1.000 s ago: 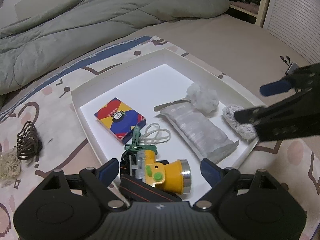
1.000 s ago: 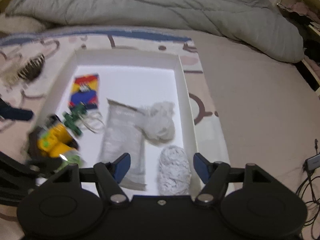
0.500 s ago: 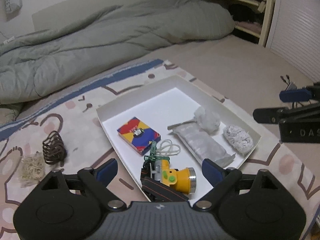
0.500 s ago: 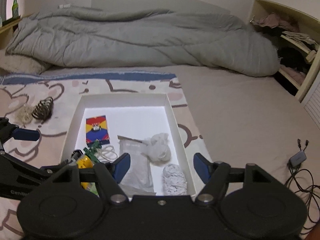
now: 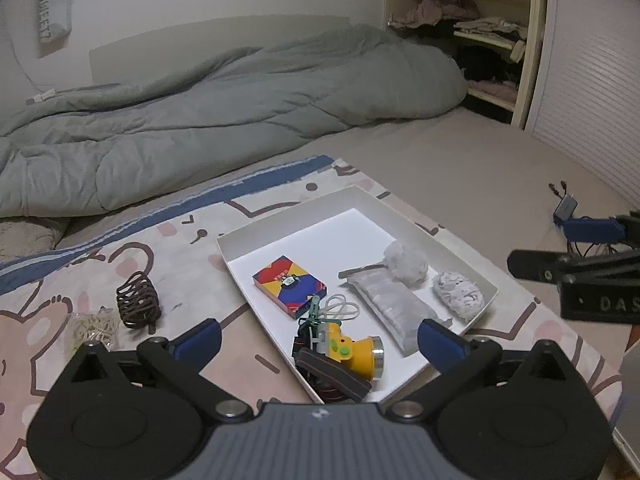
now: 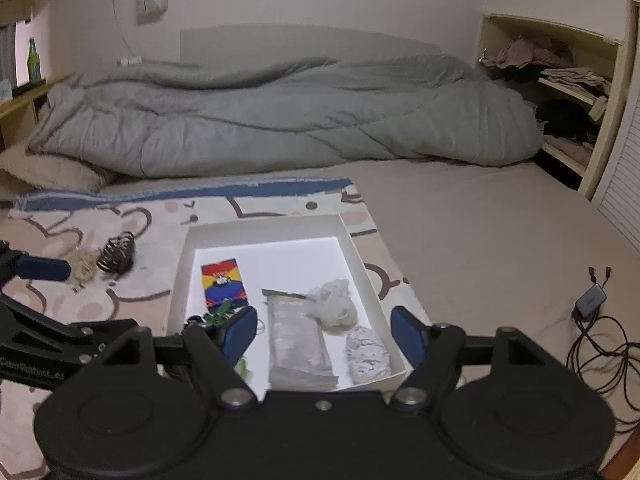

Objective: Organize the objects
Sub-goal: 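Raise both open tools and move them toward the spring and bead bag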

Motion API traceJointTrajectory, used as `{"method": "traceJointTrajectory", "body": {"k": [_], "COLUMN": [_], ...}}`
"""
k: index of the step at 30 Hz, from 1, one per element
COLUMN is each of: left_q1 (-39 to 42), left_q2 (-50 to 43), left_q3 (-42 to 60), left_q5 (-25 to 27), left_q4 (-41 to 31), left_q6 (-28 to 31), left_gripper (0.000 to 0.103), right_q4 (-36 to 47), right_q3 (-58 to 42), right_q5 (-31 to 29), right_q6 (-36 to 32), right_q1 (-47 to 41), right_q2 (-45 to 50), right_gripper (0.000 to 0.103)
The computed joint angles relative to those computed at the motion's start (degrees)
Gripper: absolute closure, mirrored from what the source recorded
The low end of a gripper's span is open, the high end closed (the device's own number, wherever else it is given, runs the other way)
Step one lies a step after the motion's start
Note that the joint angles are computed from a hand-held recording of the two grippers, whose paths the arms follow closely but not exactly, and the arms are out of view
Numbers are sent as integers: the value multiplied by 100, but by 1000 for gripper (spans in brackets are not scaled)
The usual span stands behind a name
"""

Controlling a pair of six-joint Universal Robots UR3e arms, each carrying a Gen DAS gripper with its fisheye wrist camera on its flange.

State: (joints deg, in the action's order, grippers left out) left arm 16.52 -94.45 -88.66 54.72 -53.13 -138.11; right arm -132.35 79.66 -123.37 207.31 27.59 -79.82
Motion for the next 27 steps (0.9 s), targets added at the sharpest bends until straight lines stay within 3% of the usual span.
{"method": "traceJointTrajectory", "body": {"k": [11,27], "left_q1": [497,1113], "left_q2": [501,666], "left_q3": [-698,-1003], "left_q5": [-486,-826], "left_q4": [242,515], "left_q6": [-57,260], "left_gripper": [0,0], "right_q4": [-148,28], "right_q3": [191,-65], "right_q5": [-915,-1297], "right_q6": [407,982], "right_q1": [800,1013], "right_q2": [74,431], "right_gripper": [0,0]}}
